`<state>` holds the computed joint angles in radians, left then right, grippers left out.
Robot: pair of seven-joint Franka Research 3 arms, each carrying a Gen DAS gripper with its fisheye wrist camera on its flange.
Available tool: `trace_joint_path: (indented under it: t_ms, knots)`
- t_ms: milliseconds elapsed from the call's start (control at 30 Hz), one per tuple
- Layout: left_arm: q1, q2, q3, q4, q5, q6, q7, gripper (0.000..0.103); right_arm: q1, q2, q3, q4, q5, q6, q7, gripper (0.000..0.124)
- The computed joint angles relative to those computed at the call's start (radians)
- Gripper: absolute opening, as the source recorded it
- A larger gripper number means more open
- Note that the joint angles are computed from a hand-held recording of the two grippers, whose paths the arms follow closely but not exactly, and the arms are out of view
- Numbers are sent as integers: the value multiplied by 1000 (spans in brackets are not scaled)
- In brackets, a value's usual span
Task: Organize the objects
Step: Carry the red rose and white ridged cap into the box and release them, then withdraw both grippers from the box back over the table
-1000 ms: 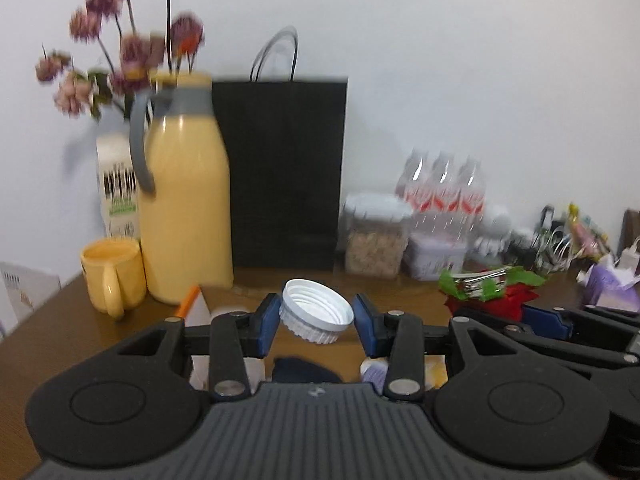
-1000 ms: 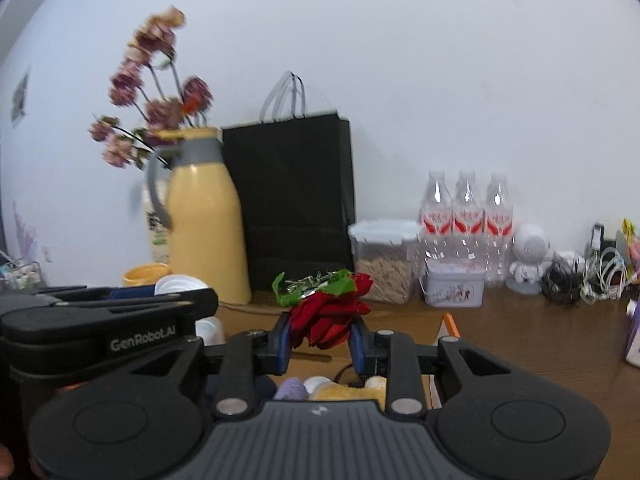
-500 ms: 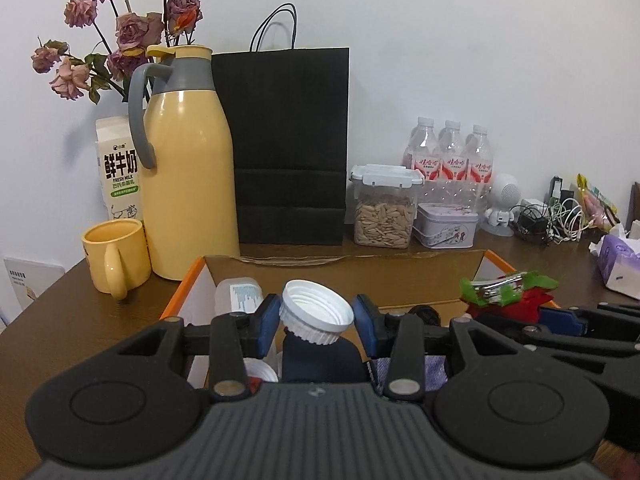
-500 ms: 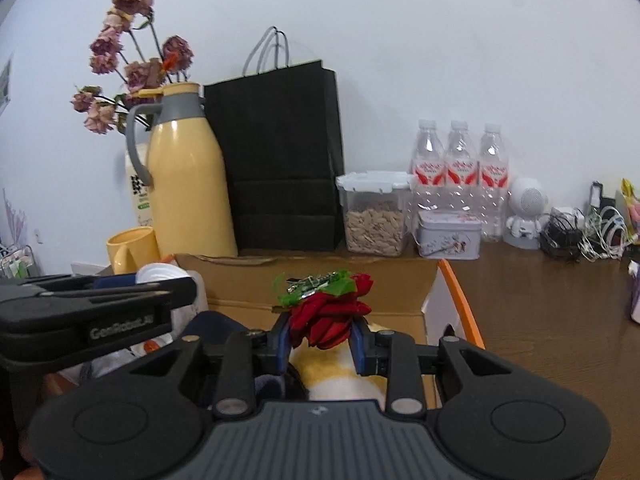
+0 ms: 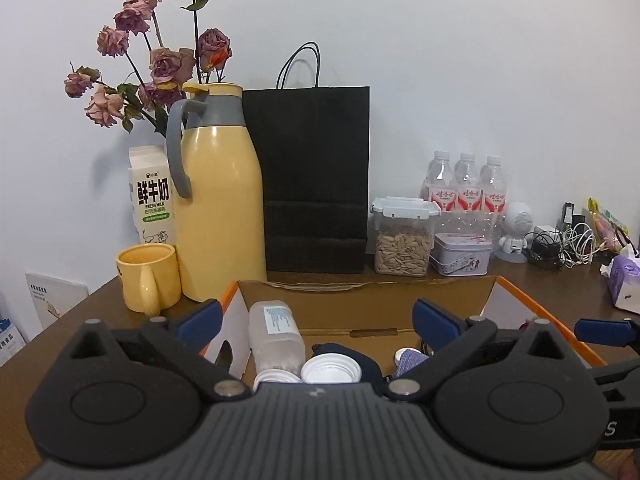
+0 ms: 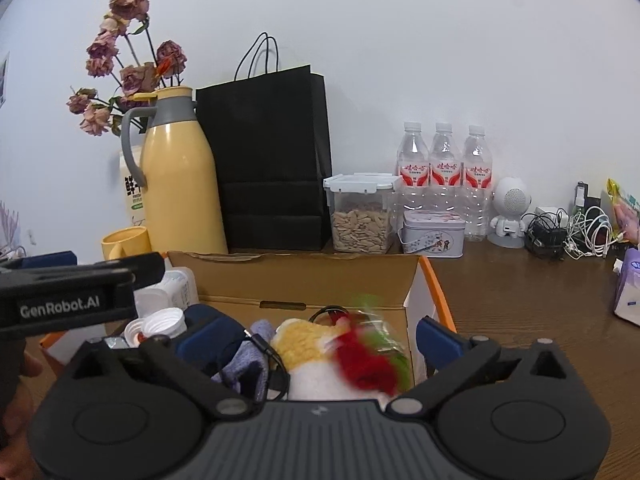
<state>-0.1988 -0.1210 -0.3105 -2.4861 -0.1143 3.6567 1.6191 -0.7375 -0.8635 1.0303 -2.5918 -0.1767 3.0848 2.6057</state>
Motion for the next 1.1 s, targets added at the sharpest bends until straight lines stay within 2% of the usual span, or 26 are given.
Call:
trace_joint_path:
  t_ms: [67, 367, 567, 800, 967, 1100]
  knots:
    - [3, 0, -11, 1, -27, -1, 24, 103, 2, -9, 0, -3, 0, 1, 2, 103]
    - [1, -12, 4, -14, -3, -1, -5, 103, 18, -32, -7, -15, 0, -8, 12, 103]
    - [9, -42, 23, -44, 67, 2, -67, 103, 48, -67, -20, -37, -3, -6, 11, 103]
    - [23, -98, 59, -100, 213, -12, -164, 103, 114, -110, -37, -68, -8, -20, -6, 103]
    - [20, -152, 111, -142, 343, -56, -247, 103, 187, -131, -61, -101, -10, -55, -2, 103]
    - [-37, -199, 239, -172, 541, -97, -371, 103, 249, -143, -83, -123, -25, -83, 5, 103]
